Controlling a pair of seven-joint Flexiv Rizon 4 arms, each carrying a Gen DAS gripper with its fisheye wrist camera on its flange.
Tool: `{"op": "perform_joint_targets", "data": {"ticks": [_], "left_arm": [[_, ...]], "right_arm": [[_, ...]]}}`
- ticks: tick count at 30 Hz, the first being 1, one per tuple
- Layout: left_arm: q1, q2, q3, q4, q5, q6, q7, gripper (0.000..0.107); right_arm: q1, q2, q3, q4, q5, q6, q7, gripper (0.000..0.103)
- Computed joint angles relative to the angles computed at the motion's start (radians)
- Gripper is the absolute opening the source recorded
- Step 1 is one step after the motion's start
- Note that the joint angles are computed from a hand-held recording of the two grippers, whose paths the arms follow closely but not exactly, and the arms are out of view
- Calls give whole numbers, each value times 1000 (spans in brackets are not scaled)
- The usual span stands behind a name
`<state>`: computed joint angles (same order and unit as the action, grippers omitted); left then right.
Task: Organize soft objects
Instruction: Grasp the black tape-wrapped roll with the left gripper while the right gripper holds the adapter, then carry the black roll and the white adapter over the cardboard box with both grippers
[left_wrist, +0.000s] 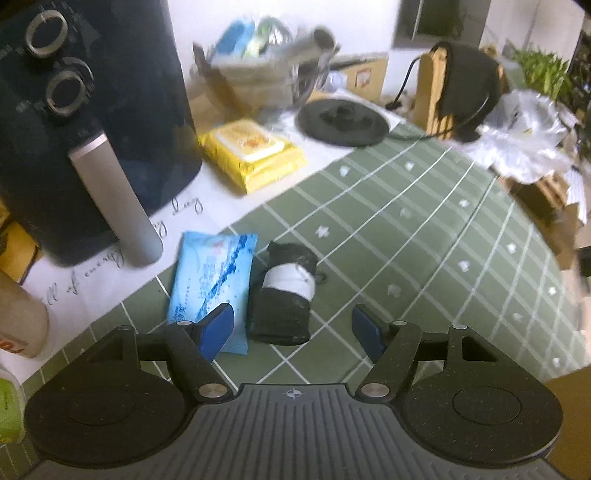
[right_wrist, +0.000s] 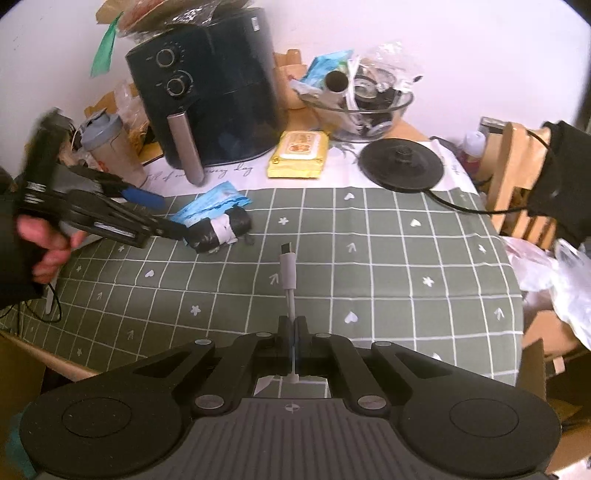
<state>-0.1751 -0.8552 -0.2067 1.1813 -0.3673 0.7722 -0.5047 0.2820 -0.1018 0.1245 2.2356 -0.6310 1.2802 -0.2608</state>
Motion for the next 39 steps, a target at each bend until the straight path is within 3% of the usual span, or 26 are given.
{"op": "perform_joint_targets", "data": {"ticks": [9, 14, 15, 17, 27, 39], "left_arm": [[-48, -106, 36, -125, 63, -20, -63, 66], [-67, -144, 55, -188, 95, -57, -105, 51], [-68, -155, 58, -217, 97, -101, -116, 44], [-68, -164, 62, -249, 95, -149, -150, 43], [-30, -70, 21, -118, 59, -130, -106, 41], [3, 73, -12, 58, -34, -10, -47, 41]], "right_arm": [[-6, 75, 35, 55, 1, -63, 80, 3], [-13, 107, 55, 77, 7, -91, 110, 3], [-14, 111, 58, 82, 8, -92, 113, 4], [-16, 117, 62, 88, 9, -95, 119, 3], [-24, 120, 64, 88, 2, -79, 117, 3], [-34, 116, 55, 54, -50, -39, 97, 3]]}}
